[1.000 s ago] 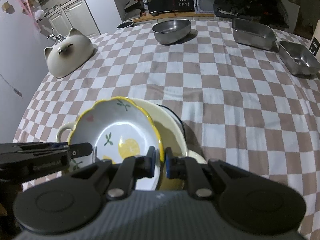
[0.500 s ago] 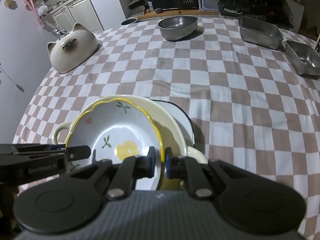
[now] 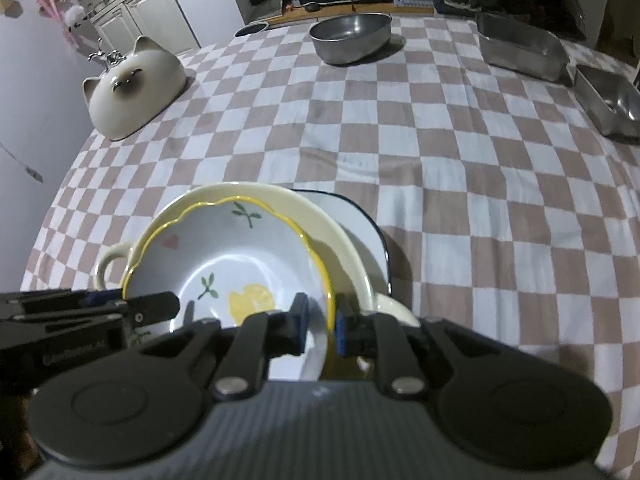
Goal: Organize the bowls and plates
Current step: 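Lower the floral bowl with both grippers into the cream bowl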
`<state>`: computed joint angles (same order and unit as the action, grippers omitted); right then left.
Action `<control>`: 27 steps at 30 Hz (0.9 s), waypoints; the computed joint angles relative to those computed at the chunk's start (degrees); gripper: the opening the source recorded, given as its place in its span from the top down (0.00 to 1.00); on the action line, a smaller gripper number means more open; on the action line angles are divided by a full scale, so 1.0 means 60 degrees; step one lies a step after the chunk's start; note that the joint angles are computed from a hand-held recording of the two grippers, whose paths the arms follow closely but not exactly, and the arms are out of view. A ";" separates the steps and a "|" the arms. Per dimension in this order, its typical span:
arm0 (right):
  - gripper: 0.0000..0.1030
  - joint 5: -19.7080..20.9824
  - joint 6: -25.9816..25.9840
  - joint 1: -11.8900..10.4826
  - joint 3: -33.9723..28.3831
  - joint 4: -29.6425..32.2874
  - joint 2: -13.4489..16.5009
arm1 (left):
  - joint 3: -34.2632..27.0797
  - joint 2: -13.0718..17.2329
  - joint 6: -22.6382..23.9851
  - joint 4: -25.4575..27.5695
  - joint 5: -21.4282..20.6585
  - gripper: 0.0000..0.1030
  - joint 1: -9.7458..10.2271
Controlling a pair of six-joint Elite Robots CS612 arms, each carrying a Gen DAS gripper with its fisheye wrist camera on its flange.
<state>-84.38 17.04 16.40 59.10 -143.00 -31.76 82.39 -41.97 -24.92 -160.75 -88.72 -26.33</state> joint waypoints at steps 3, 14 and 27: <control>0.82 -0.0002 0.0024 0.0004 0.0007 0.0001 -0.0006 | -0.0006 0.0010 0.0041 -0.0010 -0.0002 0.75 -0.0002; 0.82 0.0216 0.0320 -0.0024 0.0063 -0.0033 -0.0027 | 0.0011 0.0003 0.0188 -0.0031 -0.0039 0.75 0.0010; 0.74 0.0331 -0.0109 -0.0026 0.0227 -0.0221 -0.0099 | 0.0086 -0.0081 0.0236 0.0041 -0.0154 0.71 0.0015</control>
<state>-82.40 16.39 16.25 60.46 -144.33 -32.36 82.91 -42.46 -23.51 -160.50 -89.64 -26.24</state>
